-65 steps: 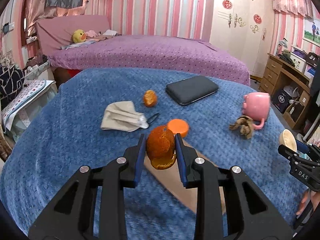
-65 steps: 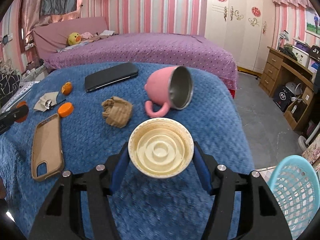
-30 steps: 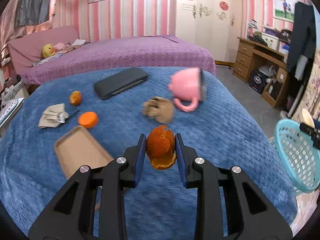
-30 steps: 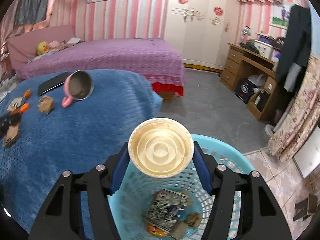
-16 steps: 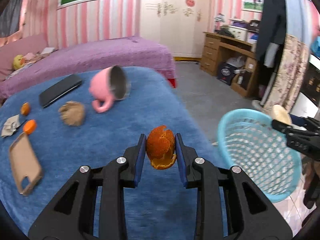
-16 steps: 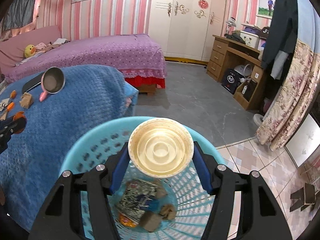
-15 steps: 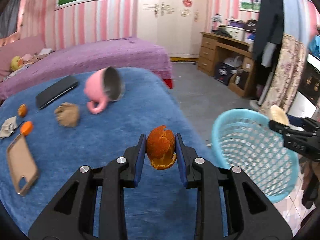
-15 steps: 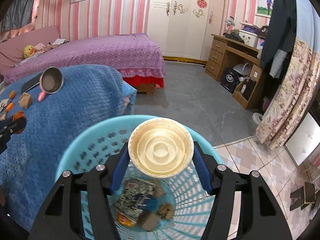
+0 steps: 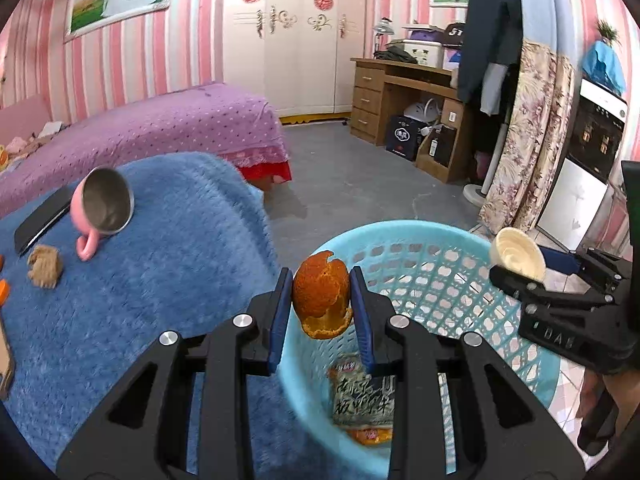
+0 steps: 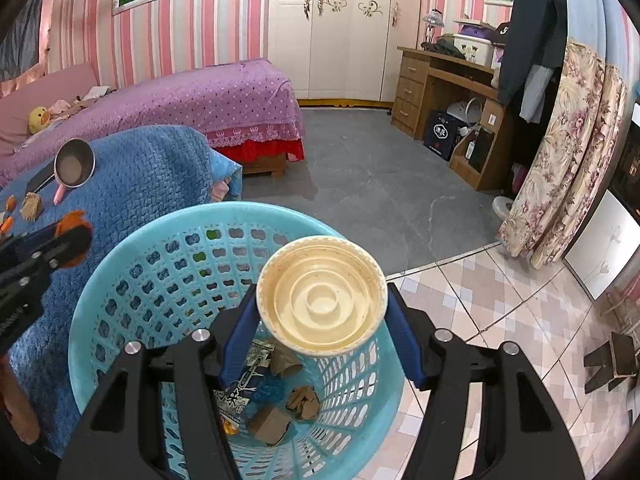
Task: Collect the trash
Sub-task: 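Open the left tool to drop the peel while the right tool opens to drop the lid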
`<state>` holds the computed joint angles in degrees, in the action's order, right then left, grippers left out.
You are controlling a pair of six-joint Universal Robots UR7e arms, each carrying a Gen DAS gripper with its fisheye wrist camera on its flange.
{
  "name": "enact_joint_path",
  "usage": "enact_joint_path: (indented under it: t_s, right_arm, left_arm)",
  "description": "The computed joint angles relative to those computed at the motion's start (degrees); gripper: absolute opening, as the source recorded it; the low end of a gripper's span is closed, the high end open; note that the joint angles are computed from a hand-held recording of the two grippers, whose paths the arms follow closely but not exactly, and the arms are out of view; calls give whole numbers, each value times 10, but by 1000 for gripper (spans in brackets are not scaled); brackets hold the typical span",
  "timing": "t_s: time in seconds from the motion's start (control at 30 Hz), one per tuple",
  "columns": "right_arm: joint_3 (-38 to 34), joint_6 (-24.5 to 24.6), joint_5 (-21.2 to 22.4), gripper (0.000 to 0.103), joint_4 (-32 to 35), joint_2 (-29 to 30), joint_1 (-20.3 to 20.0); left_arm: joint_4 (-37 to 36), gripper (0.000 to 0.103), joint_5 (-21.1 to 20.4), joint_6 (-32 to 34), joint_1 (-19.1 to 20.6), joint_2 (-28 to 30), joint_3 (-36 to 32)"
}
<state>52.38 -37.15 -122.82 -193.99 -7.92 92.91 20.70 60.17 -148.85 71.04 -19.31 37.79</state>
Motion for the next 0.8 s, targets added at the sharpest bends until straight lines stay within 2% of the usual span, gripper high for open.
enact_joint_path:
  t_s: [0.17, 0.27, 0.33, 0.37, 0.4, 0.6, 0.8]
  right_arm:
    - [10, 10, 2, 61, -1, -6, -4]
    - [19, 24, 8, 61, -2, -12, -8]
    - [22, 25, 11, 61, -2, -14, -9]
    - [21, 24, 9, 61, -2, -14, -9]
    - [21, 24, 8, 61, -1, -14, -9]
    - [13, 27, 6, 61, 10, -10, -8]
    - [5, 32, 12, 61, 11, -5, -8]
  left_arm:
    - [1, 29, 2, 23, 1, 22, -30]
    - [36, 30, 1, 12, 6, 44, -73]
    - [39, 41, 4, 2, 8, 44, -77]
    - [37, 54, 3, -1, 9, 42, -76]
    - [35, 62, 2, -3, 10, 42, -75]
    - [44, 70, 10, -27, 15, 43, -85]
    - [13, 78, 0, -26, 16, 21, -49]
